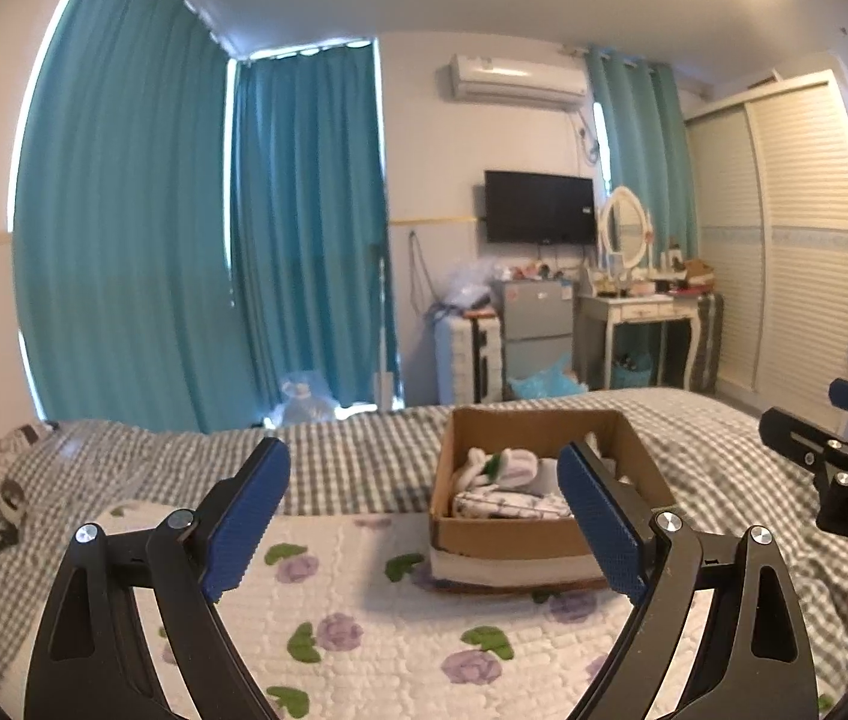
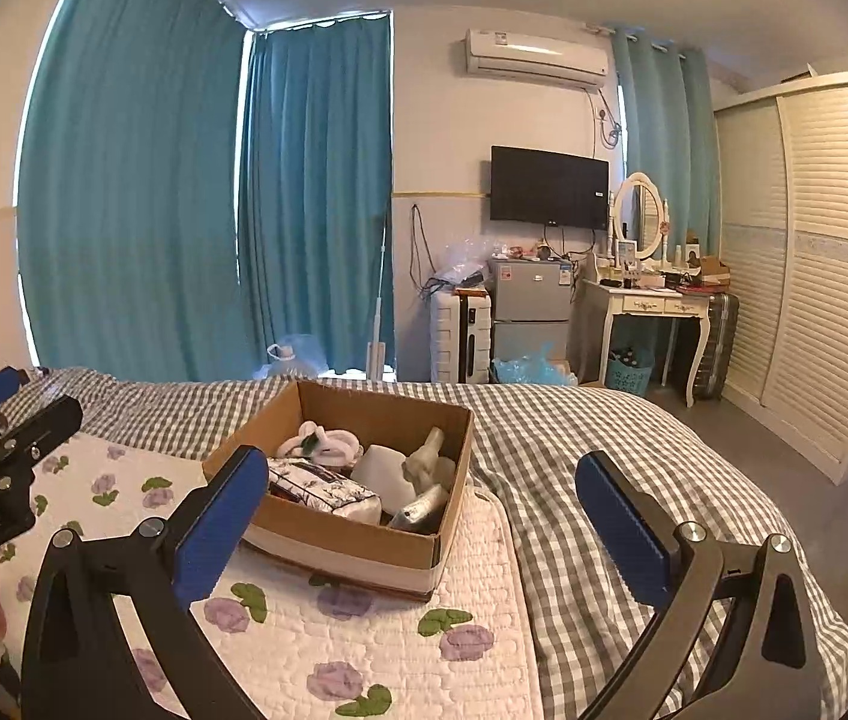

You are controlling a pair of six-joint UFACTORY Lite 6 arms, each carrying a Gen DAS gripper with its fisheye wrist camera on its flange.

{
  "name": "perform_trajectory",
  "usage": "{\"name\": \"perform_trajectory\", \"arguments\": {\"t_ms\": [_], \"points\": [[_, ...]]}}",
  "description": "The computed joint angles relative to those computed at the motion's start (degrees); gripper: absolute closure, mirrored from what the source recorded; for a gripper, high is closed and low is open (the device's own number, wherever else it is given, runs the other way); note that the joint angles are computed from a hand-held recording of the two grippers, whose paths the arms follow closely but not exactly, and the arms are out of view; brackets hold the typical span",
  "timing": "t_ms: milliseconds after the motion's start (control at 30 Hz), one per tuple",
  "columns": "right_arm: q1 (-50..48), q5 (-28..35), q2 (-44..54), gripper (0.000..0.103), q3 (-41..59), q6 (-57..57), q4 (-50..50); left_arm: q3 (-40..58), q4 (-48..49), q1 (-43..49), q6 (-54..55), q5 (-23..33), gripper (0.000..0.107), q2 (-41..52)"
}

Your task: Organize soft objects

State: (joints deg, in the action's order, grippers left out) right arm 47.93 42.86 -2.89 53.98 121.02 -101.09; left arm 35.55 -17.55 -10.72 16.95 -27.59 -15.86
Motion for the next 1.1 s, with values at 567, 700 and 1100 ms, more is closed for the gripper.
{"name": "perform_trajectory", "arguments": {"t_ms": [567,700,1100], "points": [[2.11,-0.39,0.60,0.000,0.96,-0.57,1.83,0.09,13.53,3.17,-13.93,2.24,0.015,0.90],[2.15,-0.69,1.12,0.000,1.14,-0.39,1.62,1.14,16.12,3.33,-16.37,2.87,0.015,2.21],[1.75,-0.94,2.40,0.000,0.99,1.87,0.06,1.05,15.81,2.89,-16.44,2.27,0.015,3.30]]}}
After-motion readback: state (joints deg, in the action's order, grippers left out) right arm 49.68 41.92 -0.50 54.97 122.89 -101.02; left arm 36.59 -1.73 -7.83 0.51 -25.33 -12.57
